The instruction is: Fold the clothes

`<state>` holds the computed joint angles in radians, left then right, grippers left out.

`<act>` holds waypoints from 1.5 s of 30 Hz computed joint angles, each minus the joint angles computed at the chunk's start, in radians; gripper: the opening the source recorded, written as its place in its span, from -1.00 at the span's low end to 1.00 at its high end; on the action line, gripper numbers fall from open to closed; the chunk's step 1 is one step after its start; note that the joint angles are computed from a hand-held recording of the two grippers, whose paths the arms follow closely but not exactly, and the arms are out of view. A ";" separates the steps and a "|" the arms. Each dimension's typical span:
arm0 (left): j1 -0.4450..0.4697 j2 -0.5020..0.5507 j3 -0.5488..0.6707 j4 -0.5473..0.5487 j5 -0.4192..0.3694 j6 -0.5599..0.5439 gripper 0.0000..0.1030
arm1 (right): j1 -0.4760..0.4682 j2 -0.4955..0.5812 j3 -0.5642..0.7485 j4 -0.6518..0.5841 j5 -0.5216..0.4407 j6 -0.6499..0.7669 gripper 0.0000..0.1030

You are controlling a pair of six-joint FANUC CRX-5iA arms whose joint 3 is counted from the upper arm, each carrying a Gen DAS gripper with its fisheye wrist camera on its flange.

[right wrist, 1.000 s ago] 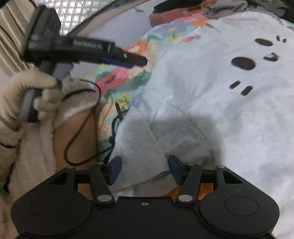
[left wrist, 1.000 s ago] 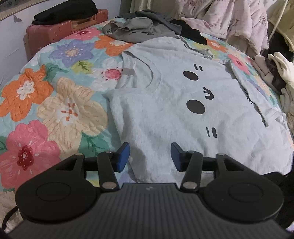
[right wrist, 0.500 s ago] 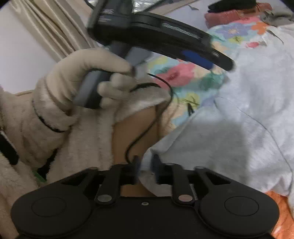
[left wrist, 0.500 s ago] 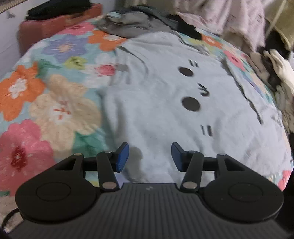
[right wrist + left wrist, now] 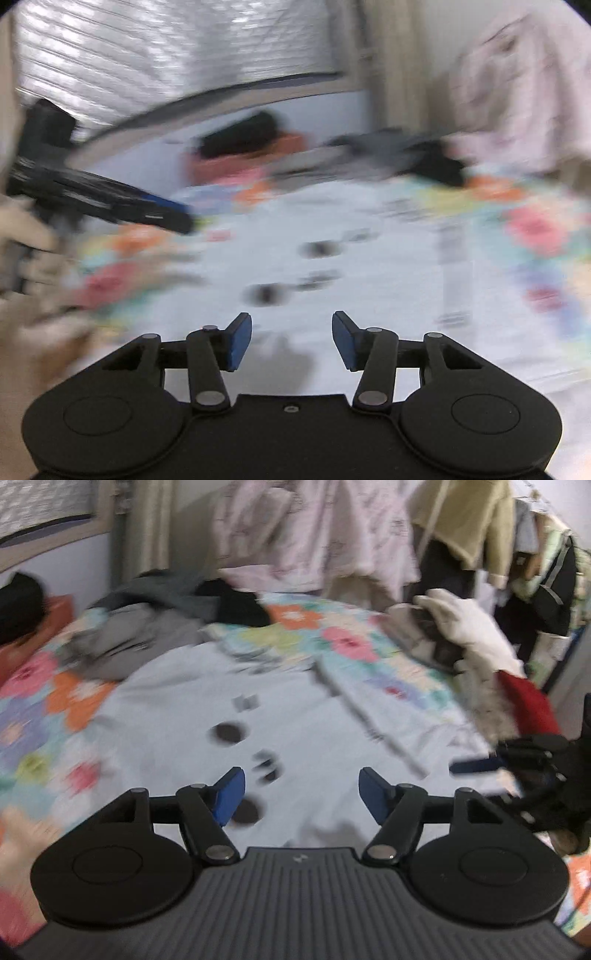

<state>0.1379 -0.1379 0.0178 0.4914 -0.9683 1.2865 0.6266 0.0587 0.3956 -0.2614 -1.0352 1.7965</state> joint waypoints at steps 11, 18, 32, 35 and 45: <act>-0.167 0.427 0.198 0.328 -0.020 -0.116 0.09 | -0.099 0.175 0.116 0.151 -0.119 0.230 0.04; -0.211 0.604 0.372 0.230 -0.028 -0.019 0.09 | -0.052 0.191 -0.019 0.249 0.028 0.297 0.05; -0.236 0.759 0.491 0.373 0.042 -0.078 -0.55 | -0.121 0.287 0.054 0.231 0.127 0.230 -0.89; -0.245 0.744 0.505 0.344 0.114 -0.110 -0.20 | -0.159 0.322 0.105 0.235 0.144 0.112 -0.89; -0.219 0.797 0.690 0.073 0.024 0.027 -0.01 | -0.239 0.425 0.185 0.451 0.263 -0.261 -0.90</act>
<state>-0.0814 0.6594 0.7074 0.5647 -0.9443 1.3139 0.3880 0.4838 0.5806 0.1892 -0.7721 1.5354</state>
